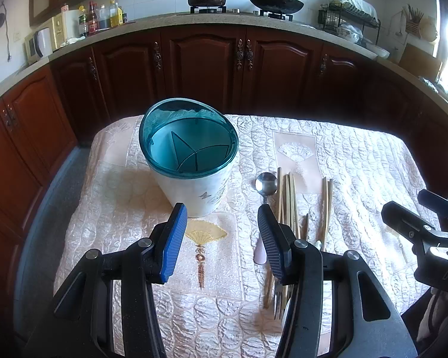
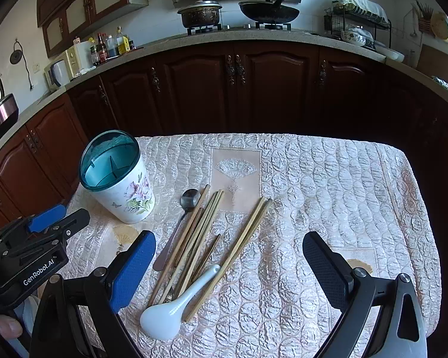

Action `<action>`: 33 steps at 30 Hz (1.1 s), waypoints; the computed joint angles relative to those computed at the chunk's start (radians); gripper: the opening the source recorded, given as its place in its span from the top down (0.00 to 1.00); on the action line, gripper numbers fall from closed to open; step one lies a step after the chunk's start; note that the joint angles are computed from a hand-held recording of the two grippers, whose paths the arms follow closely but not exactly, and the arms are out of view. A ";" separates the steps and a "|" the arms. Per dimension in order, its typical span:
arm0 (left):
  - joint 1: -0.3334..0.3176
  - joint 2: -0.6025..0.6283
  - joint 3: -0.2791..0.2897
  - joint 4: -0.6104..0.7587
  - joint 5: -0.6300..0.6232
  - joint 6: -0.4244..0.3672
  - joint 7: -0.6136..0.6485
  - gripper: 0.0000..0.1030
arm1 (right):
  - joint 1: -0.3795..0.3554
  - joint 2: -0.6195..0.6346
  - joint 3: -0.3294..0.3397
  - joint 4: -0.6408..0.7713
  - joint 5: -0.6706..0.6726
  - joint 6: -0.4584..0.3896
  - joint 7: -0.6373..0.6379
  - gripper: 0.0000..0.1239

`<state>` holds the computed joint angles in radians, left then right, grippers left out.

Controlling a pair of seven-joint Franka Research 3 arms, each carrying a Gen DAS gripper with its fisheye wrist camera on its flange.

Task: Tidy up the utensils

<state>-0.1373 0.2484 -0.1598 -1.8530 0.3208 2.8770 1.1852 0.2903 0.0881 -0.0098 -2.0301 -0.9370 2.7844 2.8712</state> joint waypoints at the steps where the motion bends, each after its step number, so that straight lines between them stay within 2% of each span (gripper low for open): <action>1: 0.001 0.000 -0.001 0.000 -0.002 0.001 0.001 0.52 | 0.000 -0.001 0.004 0.002 0.023 -0.015 -0.027 0.20; 6: 0.002 0.000 -0.001 -0.002 -0.002 0.002 0.004 0.53 | 0.000 -0.002 0.014 0.003 0.115 -0.045 -0.119 0.20; 33: 0.004 0.002 -0.013 0.005 -0.032 -0.015 0.037 0.53 | 0.004 0.002 0.002 0.000 0.063 -0.029 -0.077 0.20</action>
<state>-0.1333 0.2500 -0.1725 -1.8483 0.2883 2.8616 1.2218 0.2944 0.0901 -0.0081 -2.0303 -0.8742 2.7549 2.7943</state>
